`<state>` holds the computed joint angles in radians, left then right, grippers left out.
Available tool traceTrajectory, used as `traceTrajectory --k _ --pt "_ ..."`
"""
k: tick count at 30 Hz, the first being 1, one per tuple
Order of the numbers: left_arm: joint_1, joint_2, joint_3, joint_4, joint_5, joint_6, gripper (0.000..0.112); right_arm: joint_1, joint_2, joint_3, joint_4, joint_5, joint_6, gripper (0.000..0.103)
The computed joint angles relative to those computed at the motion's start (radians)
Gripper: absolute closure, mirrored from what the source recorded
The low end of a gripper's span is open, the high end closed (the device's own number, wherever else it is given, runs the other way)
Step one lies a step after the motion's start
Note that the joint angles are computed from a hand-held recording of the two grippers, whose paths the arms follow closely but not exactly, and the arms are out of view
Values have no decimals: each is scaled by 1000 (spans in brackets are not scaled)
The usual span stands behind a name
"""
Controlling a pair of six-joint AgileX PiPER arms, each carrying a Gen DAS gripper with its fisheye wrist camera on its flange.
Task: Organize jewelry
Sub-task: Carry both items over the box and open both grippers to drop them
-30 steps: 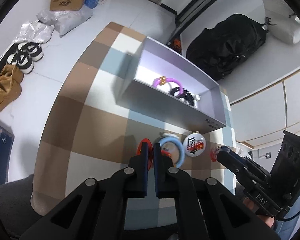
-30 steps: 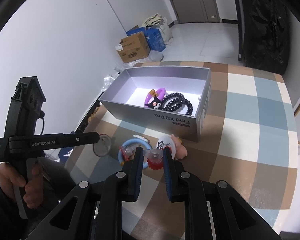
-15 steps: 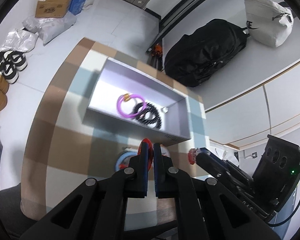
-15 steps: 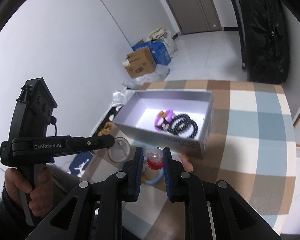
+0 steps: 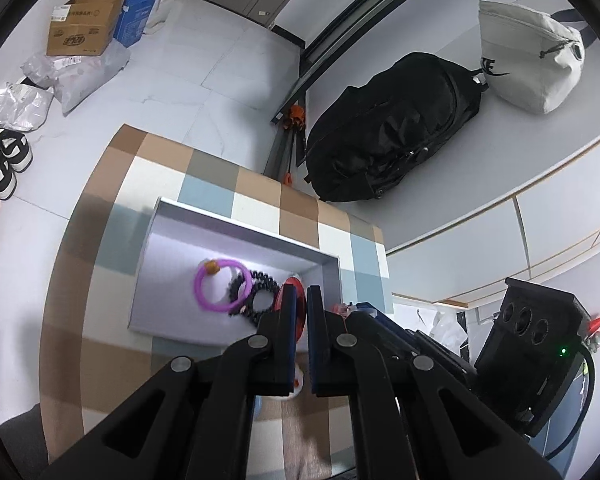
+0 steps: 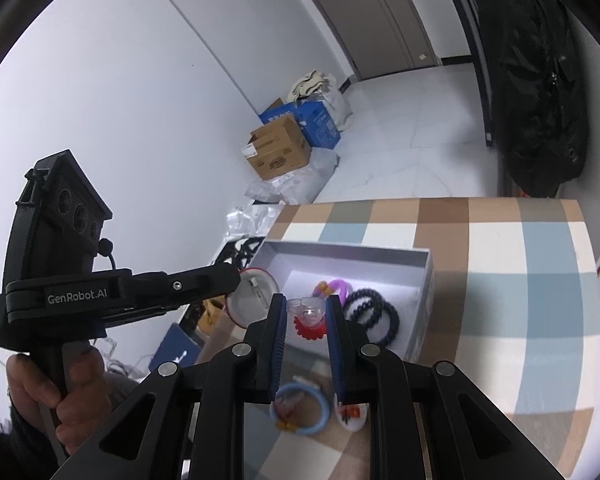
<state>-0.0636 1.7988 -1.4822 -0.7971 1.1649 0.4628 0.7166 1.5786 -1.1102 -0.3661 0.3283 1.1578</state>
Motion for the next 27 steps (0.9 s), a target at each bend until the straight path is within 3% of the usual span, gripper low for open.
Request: traceTrajectory --k 8,9,10,12,14,15,19,27 --pt "-11 92 -76 -23 46 21 112 -69 75 -63 210 -14 -208 81" --pt "-13 101 -86 -34 52 25 111 -74 82 -69 219 -7 -214 77" --pt "-18 109 -97 -28 52 17 108 -82 87 -69 238 -1 -229 68" --pt "-20 118 -105 -31 50 16 86 -87 70 -44 236 -21 -214 60" --pt "-10 116 -89 -58 40 28 68 -92 53 -23 211 -27 -184 39" --pt "-6 108 -74 -61 25 31 66 -95 44 -11 197 -35 -169 36" --pt "-12 89 -62 -30 3 30 66 -92 9 26 70 -38 -34 17" --pt "-51 -20 57 100 -175 24 66 -89 -7 50 26 -37 26 7"
